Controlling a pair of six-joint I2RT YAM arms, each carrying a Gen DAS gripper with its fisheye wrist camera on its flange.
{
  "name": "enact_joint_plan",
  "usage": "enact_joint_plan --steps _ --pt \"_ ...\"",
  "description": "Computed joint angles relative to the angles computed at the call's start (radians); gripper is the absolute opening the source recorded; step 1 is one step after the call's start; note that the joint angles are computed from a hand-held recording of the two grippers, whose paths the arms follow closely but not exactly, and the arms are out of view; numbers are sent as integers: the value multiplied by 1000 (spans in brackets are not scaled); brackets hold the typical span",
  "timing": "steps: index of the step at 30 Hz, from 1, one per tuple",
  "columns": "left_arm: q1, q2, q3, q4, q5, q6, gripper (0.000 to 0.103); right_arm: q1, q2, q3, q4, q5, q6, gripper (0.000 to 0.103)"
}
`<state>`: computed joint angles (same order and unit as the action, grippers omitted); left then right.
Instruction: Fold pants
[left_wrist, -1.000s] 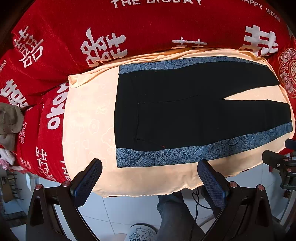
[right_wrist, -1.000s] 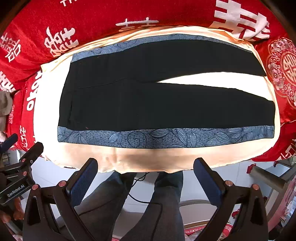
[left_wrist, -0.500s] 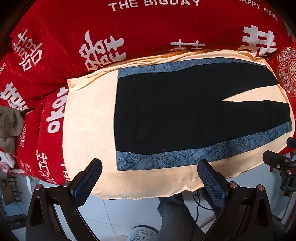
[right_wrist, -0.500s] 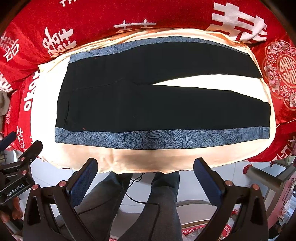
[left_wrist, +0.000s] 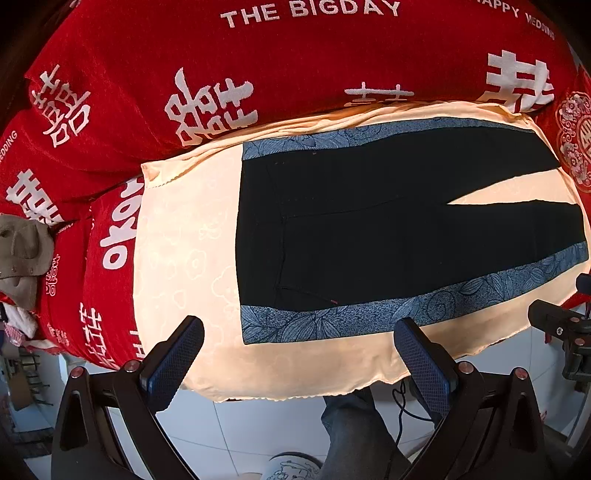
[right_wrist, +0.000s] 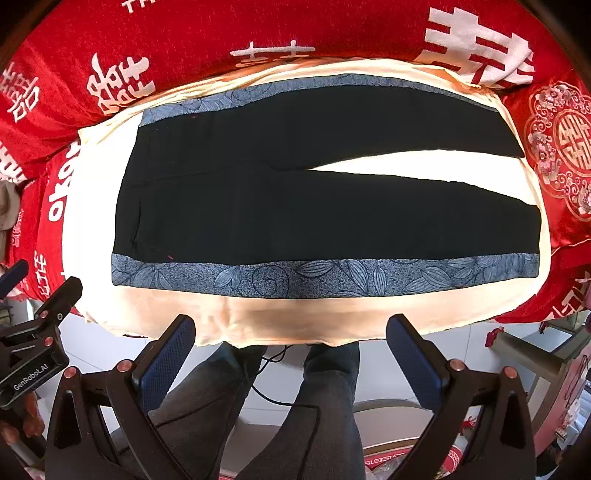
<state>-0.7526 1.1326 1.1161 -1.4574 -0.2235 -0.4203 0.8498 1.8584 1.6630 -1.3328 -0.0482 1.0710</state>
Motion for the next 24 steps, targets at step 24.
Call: enact_joint_plan --steps 24 --pt "-4 48 58 -14 -38 -80 103 -39 -40 -38 71 -8 -46 103"
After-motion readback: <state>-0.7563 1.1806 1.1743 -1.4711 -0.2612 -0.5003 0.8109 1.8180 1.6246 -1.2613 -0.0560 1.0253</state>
